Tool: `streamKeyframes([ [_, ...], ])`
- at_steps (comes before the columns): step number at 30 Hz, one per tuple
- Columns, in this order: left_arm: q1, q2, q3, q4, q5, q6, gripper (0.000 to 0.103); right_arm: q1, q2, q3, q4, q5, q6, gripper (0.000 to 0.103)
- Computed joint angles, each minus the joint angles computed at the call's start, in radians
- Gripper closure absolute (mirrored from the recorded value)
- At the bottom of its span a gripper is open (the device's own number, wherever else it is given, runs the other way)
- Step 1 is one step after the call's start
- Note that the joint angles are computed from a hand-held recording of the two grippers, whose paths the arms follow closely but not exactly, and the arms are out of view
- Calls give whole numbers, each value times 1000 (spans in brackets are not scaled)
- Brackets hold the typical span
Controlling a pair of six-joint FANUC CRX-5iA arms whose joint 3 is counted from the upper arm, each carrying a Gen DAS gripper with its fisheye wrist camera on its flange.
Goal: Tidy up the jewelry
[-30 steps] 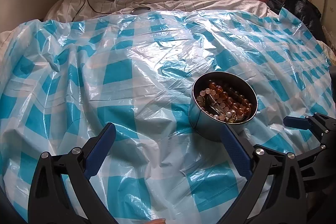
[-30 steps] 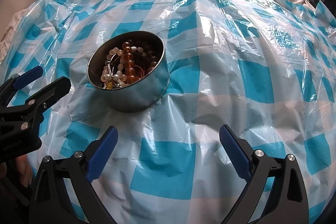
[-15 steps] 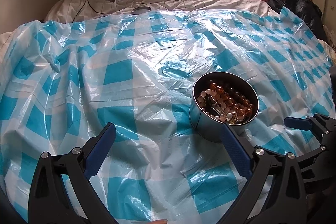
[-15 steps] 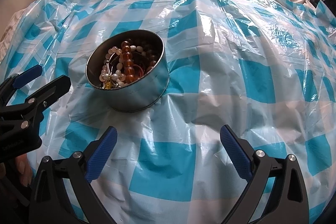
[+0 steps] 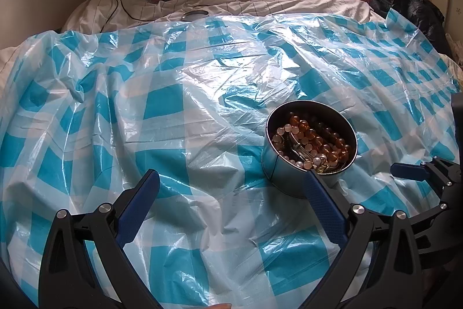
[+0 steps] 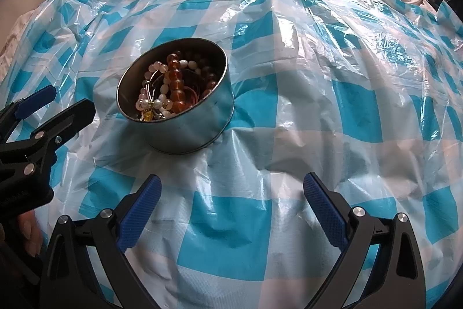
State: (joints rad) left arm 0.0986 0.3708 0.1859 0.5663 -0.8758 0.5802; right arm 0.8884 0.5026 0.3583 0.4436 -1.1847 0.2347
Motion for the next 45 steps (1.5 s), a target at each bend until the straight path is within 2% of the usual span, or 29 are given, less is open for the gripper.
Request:
streamKeyframes([
  [41,-4,-3,9,-17,6,7,8,4,-5,5,2,-13,11,8],
  [45,0,-2,18,-24,-11,31,8,9,-10,0,8,-17,5,8],
])
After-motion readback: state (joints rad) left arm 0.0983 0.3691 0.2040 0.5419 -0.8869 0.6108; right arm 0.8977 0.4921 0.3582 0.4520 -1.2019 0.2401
